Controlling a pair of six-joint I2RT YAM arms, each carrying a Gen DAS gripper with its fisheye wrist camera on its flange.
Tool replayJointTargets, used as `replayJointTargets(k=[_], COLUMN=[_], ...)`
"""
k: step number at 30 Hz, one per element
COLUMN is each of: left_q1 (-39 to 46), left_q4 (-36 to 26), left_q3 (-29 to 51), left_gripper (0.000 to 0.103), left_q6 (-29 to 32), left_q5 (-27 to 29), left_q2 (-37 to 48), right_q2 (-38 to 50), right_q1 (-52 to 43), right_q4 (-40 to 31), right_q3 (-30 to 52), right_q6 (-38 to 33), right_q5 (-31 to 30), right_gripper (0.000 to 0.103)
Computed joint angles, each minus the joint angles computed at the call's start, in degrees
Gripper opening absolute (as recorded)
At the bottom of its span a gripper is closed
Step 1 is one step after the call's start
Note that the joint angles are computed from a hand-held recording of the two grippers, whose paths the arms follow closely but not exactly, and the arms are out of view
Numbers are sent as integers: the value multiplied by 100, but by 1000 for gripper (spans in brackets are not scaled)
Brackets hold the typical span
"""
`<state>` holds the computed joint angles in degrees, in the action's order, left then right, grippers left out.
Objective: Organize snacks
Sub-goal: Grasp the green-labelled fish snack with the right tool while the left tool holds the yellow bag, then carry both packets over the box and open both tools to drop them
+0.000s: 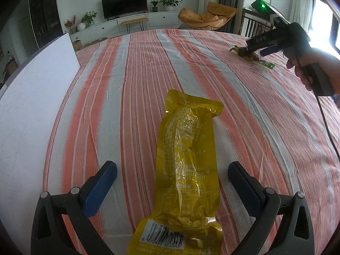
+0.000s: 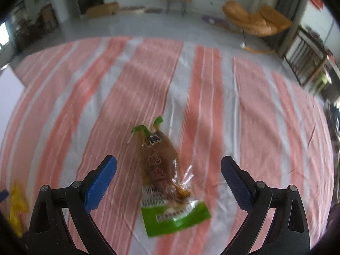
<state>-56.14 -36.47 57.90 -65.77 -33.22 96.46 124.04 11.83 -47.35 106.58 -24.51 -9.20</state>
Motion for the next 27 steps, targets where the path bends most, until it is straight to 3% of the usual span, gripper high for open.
replayJointTargets(k=[1,2,5,9,10,12,15,19,22,25,27], left_q1=[4,4,22,355,367,227,88,-485,-1152,-1858,-2414], left_q4=[10,10,52,258,366,104,228,531,200,-970,-2253], left_q3=[-1,-1,-55,-247,-319,-167,-260,-733,-820,-584,-204], left_gripper=[103,103,103,100,96,49,48,48,48,48,48], left_q6=[5,5,124,536,517,553,549,-408,-1286,-2238,-3189], left_q5=[1,1,105,992,1064,868,928,524,-240,-1138,-1681], left_q2=[6,6,-44,-497,-593,-562,-691,-1430,-2204,-2943,-3243], right_q2=[46,122,-339,-1342,-1589,-1943,-2284,-2462,-2840,-3274,-3477], right_q1=[-11,-23,-243,-812,-1015,-1384,-2037,-2524,-2279,-1640,-1103], right_q4=[-82,-265,-164,-441,-643,-1074,-1815,-2312,-2473,-2679,-2688], right_q3=[37,136,-467,-1564,-1820,-2216,-2732,-3338,-3497,-3428,-3323], right_q6=[65,118,133,-256,-430,-814,-1410,-1741,-1607,-1340,-903], right_q5=[-35,-133,-502,-1428,-1756,-2331,-3233,-3866,-4038,-4347,-4689], right_gripper=[56,47,43,43,43,44,44,44,44,44,44])
